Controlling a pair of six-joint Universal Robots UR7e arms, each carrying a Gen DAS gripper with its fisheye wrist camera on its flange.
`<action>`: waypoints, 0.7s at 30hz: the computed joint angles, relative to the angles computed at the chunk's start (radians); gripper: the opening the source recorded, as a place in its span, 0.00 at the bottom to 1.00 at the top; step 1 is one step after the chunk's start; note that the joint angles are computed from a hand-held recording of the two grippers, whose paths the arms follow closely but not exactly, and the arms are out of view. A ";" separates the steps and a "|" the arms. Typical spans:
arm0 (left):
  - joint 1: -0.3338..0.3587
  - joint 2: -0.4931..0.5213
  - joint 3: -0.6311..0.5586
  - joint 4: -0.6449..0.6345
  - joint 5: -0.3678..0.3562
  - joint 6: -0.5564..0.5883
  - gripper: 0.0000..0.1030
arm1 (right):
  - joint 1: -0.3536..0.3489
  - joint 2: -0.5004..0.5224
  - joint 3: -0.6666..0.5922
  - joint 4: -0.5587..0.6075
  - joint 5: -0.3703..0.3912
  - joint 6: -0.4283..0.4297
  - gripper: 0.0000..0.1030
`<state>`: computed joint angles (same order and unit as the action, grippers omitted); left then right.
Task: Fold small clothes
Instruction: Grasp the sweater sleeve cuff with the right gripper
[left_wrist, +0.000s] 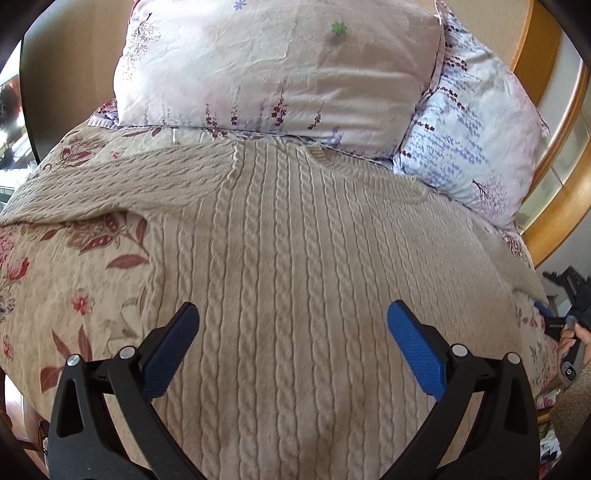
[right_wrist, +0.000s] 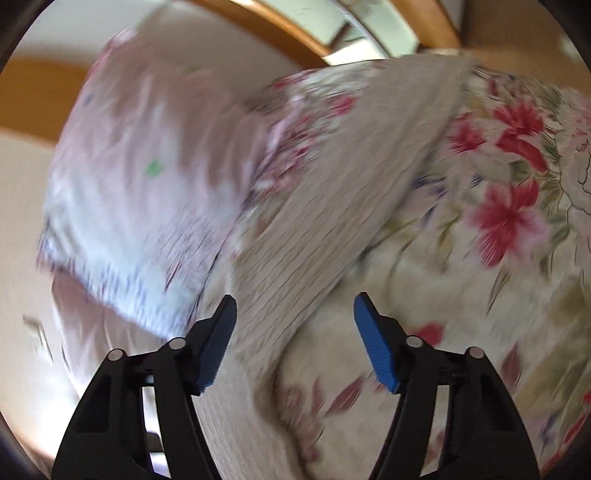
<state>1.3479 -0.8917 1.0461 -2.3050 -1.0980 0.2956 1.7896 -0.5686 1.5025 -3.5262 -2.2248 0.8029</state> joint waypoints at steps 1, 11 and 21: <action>-0.001 0.007 -0.008 -0.001 0.000 -0.002 0.98 | -0.010 -0.004 0.011 -0.011 0.000 0.019 0.65; -0.001 0.041 -0.059 0.018 -0.042 -0.037 0.98 | -0.057 -0.036 0.051 -0.061 0.000 0.031 0.34; 0.014 0.082 -0.152 0.108 -0.112 -0.092 0.90 | -0.041 -0.020 -0.011 0.001 -0.083 -0.072 0.11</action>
<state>1.3623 -0.8094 0.8943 -2.1967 -1.2103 0.2037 1.7489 -0.5883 1.4916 -3.5250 -2.3073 0.7312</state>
